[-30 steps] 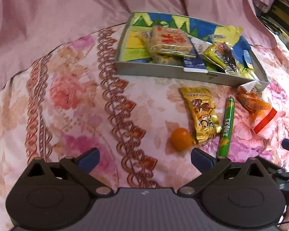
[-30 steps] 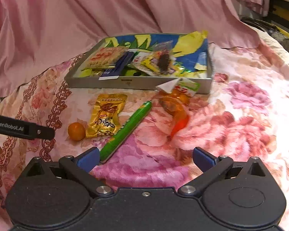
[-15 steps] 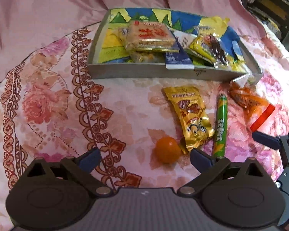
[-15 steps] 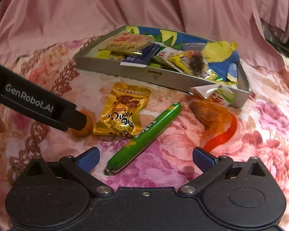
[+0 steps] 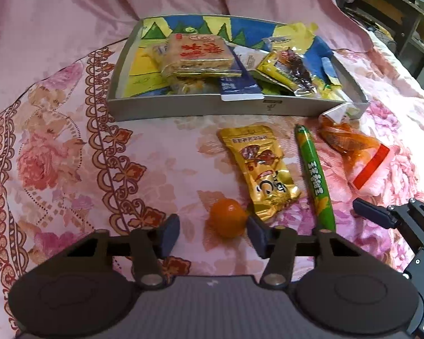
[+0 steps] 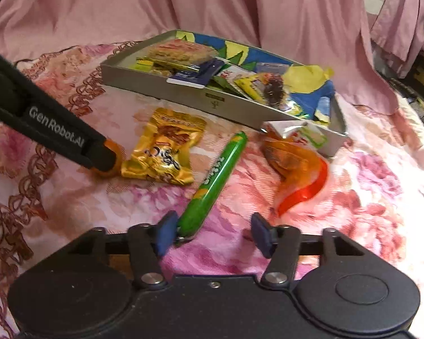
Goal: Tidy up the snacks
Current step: 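Close the left gripper on the orange mandarin while the right gripper closes on the green sausage stick, then lift the mandarin with the left tool while the right tool lifts the sausage stick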
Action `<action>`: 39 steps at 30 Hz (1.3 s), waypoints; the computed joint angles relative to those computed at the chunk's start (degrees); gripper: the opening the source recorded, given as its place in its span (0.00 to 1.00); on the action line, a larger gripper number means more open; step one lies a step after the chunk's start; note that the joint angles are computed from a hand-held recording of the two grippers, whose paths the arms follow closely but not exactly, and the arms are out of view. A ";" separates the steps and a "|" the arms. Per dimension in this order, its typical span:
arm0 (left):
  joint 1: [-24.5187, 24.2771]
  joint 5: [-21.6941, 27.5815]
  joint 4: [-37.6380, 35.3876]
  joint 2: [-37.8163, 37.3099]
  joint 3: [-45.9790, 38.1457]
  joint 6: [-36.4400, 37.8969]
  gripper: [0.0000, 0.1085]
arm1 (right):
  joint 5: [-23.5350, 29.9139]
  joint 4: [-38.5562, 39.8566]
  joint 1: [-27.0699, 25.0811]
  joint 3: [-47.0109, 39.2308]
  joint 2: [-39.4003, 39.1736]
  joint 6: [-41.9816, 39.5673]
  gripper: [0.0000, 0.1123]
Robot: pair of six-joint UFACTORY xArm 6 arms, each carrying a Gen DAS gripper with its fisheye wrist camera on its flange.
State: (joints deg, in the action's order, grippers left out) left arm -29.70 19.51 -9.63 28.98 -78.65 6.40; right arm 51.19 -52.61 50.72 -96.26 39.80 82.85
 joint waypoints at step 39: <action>0.16 0.86 -3.85 2.09 -2.27 -1.39 0.44 | -11.40 -4.30 -3.37 3.85 -1.13 8.01 0.37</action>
State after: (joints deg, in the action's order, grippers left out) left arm -29.54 20.37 -13.49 31.07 -80.92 5.01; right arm 39.79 -56.91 47.36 -92.41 38.67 90.87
